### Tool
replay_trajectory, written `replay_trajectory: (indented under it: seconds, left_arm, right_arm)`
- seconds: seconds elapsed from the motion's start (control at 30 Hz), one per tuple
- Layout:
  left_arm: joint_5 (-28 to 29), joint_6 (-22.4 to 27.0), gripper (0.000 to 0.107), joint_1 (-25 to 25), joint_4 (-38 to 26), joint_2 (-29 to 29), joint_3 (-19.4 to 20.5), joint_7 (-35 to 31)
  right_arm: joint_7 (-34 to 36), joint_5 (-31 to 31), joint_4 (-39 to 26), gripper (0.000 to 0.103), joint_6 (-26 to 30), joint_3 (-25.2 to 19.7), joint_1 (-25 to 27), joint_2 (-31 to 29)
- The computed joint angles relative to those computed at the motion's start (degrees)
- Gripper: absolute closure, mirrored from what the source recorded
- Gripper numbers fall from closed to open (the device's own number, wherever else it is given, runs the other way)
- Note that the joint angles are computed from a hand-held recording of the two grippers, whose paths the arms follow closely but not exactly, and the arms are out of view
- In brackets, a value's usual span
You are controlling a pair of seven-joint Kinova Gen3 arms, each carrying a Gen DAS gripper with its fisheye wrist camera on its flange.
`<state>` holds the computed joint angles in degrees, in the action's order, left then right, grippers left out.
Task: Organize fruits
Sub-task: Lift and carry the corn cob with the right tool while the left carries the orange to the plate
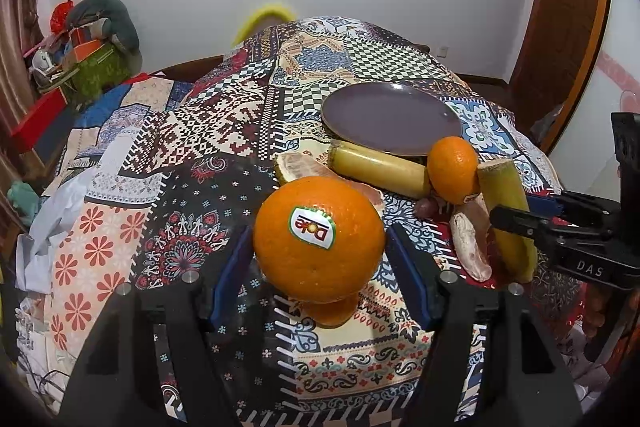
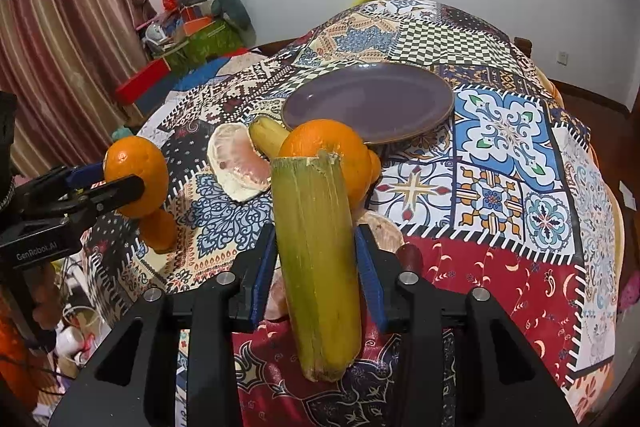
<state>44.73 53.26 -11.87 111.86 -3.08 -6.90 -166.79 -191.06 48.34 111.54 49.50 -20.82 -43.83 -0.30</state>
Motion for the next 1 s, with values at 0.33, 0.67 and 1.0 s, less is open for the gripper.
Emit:
replay_trajectory:
  seconds: [0.33, 0.67, 1.0]
  left_arm:
    - [0.5, 1.6, 0.04, 1.0, -0.6, -0.3, 0.7, 0.6]
    - [4.9, 3.6, 0.06, 2.6, -1.2, -2.1, 0.2, -0.8]
    - [2.3, 5.9, 0.046, 2.7, -6.2, 2.0, 1.9, 6.0]
  right_arm:
    - [-6.2, 3.7, 1.0, 0.069, 2.3, -2.4, 0.3, -2.8]
    - [-6.2, 6.3, -1.3, 0.069, 9.0, -5.4, 0.4, -5.1]
    - [-5.6, 6.2, -1.5, 0.069, 10.2, -5.6, 1.1, -5.4]
